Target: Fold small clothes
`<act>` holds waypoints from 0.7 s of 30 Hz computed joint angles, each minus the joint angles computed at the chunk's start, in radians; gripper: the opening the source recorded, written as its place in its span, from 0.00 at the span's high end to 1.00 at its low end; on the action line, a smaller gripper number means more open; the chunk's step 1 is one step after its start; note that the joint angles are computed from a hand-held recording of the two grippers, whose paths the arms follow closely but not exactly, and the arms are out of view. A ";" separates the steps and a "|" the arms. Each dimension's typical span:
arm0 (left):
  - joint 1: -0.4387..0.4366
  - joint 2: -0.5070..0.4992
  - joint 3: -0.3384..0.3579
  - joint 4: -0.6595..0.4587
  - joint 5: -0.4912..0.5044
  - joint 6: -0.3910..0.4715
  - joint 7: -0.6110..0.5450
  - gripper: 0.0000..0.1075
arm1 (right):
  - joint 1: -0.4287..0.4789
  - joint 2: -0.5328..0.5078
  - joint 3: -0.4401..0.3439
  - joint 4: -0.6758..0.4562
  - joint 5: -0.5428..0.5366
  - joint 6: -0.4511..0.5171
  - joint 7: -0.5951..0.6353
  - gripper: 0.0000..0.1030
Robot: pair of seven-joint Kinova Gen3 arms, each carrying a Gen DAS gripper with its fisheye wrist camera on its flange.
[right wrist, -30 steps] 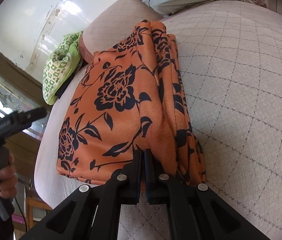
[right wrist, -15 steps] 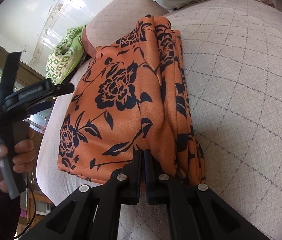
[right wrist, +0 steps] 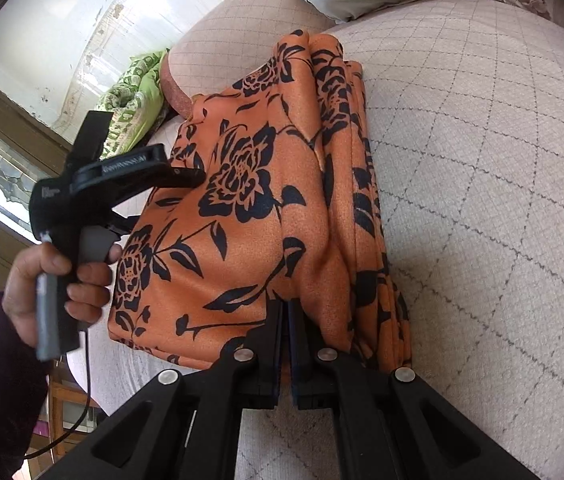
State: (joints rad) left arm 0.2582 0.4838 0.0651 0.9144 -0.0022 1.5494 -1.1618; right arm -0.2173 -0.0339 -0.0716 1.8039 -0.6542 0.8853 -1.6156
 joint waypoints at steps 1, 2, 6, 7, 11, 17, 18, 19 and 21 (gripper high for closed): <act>0.017 -0.008 -0.004 -0.006 -0.027 0.006 -0.005 0.04 | -0.001 0.002 -0.001 -0.005 0.004 0.003 -0.007 0.97; 0.034 -0.022 -0.007 -0.005 -0.052 0.011 -0.010 0.04 | -0.001 0.006 -0.001 -0.012 0.004 0.010 -0.013 0.97; 0.055 -0.101 -0.005 0.046 -0.092 0.003 -0.027 0.04 | 0.049 0.062 0.023 -0.086 -0.062 0.140 -0.047 0.97; 0.058 -0.124 -0.004 0.066 -0.105 -0.006 -0.038 0.04 | 0.082 0.079 0.003 -0.118 -0.062 0.180 -0.059 0.97; 0.082 -0.189 0.008 0.156 -0.178 -0.027 -0.087 0.04 | 0.092 0.102 0.028 -0.259 -0.060 0.233 -0.021 0.91; 0.075 -0.208 0.019 0.244 -0.174 -0.082 -0.071 0.04 | 0.098 0.295 -0.021 -0.534 0.027 0.244 -0.140 0.91; 0.073 -0.216 0.020 0.267 -0.170 -0.101 -0.068 0.04 | 0.103 0.341 -0.037 -0.580 0.018 0.253 -0.145 0.91; 0.067 -0.221 0.022 0.279 -0.163 -0.116 -0.070 0.04 | 0.090 0.387 -0.039 -0.626 0.008 0.255 -0.155 0.91; 0.046 -0.234 0.022 0.303 -0.135 -0.143 -0.074 0.04 | 0.058 0.473 -0.037 -0.719 0.014 0.273 -0.193 0.91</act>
